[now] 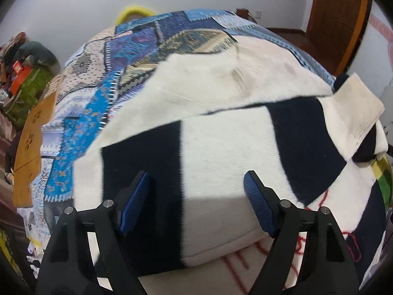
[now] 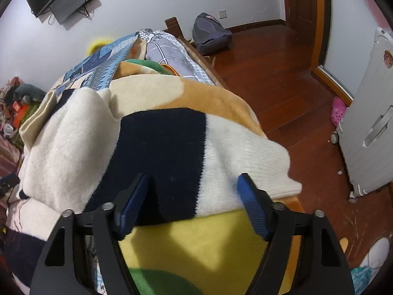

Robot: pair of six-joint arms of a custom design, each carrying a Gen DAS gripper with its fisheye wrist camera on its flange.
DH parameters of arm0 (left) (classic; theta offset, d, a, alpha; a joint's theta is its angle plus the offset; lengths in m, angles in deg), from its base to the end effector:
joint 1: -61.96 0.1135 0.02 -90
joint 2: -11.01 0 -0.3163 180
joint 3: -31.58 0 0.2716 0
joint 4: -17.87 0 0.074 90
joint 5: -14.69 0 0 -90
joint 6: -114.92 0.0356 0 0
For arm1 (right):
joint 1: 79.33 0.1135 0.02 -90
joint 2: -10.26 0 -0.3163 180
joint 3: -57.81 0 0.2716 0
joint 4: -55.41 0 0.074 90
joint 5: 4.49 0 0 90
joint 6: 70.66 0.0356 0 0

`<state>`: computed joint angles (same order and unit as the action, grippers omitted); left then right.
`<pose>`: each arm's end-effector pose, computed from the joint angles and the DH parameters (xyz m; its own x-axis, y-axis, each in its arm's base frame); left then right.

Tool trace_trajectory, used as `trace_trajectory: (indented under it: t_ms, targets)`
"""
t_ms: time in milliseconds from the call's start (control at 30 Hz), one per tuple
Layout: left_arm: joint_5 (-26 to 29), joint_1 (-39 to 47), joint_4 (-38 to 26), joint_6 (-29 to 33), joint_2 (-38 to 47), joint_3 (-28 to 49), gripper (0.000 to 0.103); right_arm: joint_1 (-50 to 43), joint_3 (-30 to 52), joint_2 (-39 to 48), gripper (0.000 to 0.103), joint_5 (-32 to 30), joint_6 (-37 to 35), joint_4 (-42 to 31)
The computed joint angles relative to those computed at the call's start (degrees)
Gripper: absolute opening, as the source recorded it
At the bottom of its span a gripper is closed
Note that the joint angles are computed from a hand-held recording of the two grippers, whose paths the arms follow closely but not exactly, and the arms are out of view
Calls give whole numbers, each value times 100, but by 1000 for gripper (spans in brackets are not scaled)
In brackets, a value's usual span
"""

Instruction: Fold small clothes

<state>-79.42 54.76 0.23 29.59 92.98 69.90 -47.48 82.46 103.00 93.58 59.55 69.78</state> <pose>0.2235 -0.0257 0.1432 -0.8599 0.1905 -0.4737 0.1614 0.9816 0.1018 0.1735 0.1019 0.0894 -0.8147 0.2464 -0.5250 0.0970 0.9504 0.2956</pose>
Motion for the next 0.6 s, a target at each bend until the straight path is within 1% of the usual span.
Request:
trace_trajectory:
  t_ms: [67,100,133,167,267,333,467,500,600]
  targets:
    - [-68,-96,126,-52,105,-43,82,19,-23,71,41,35,-11,129]
    - [-130,-147,227,-85,127,-94,83,12,-39,66,36,40,-19,149]
    - [-170,-176,280,-96,143,-117,85,1,-64,26,24,60,-38,153]
    - [-186,-182,326,-88,152,-143,85,-21,-88,-84,17,66,-91,89]
    - [-167,-153,374,-75,191,-150,87,-121,-50,-335,10,31,-265,-175]
    - [-137,-127,384,-80,208,-151,88,-181,-26,-712,10,155,-372,-525]
    - [-157,-141,411,-93,219,-159,89,-496,37,-2086,9,325,-671,-1635]
    - [-167,-149,416,-94,214,-166,89,-631,122,-2631,9,380,-821,-2143]
    - [-163,-145,420,-91,213,-167,89,-912,447,-3629,9,489,-1193,-3173]
